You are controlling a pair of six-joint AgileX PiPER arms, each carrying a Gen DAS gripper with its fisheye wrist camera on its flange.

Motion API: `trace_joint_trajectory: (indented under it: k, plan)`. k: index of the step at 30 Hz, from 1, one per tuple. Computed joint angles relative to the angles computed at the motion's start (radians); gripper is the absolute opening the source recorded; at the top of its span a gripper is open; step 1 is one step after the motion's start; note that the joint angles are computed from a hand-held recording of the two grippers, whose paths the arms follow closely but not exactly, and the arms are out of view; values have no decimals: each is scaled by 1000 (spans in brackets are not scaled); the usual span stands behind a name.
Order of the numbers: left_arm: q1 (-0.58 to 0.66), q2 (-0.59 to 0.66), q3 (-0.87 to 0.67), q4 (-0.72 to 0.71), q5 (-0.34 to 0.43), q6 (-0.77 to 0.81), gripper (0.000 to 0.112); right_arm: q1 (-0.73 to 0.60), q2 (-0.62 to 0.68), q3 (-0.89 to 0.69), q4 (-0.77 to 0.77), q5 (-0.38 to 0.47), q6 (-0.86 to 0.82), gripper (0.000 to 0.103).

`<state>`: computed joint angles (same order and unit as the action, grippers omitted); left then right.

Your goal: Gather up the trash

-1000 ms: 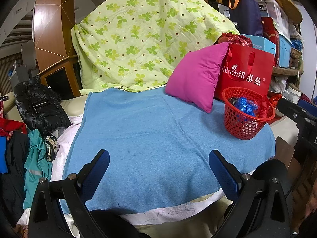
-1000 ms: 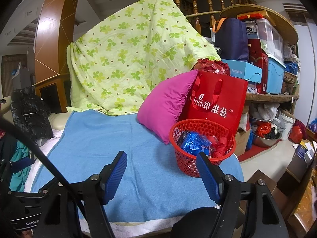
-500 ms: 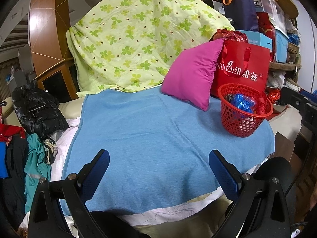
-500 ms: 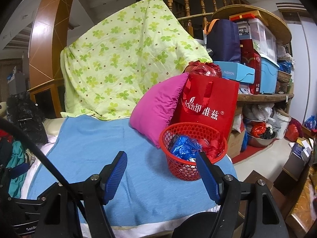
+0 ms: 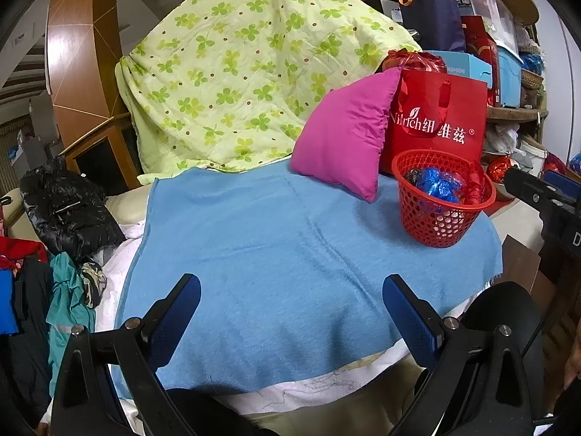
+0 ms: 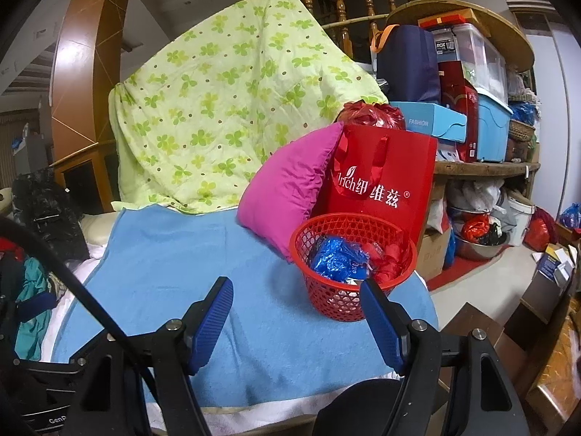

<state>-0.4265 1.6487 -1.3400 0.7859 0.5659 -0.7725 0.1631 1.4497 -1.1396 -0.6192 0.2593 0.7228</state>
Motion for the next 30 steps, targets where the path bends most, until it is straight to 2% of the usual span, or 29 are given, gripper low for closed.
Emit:
trace_joint_trajectory:
  k: [5,9,14,21,25,30]
  plan:
    - [9,6,-12,2,-2,-1,100,22,0,1,-87,8,78,75]
    - [16,24,-53,2,-2,15,100,11,15,-25,-101,10,100,75]
    - [21,71,-143,-28,3,74,100,-25,56,-97,-32,23,40,75]
    - [16,204,-379,-158,40,246,100,-90,124,-198,67,41,-41,75]
    - [8,309,-563,-258,90,360,100,-137,178,-264,142,50,-105,75]
    - [4,424,-761,-355,140,457,100,-164,235,-333,165,59,-130,75]
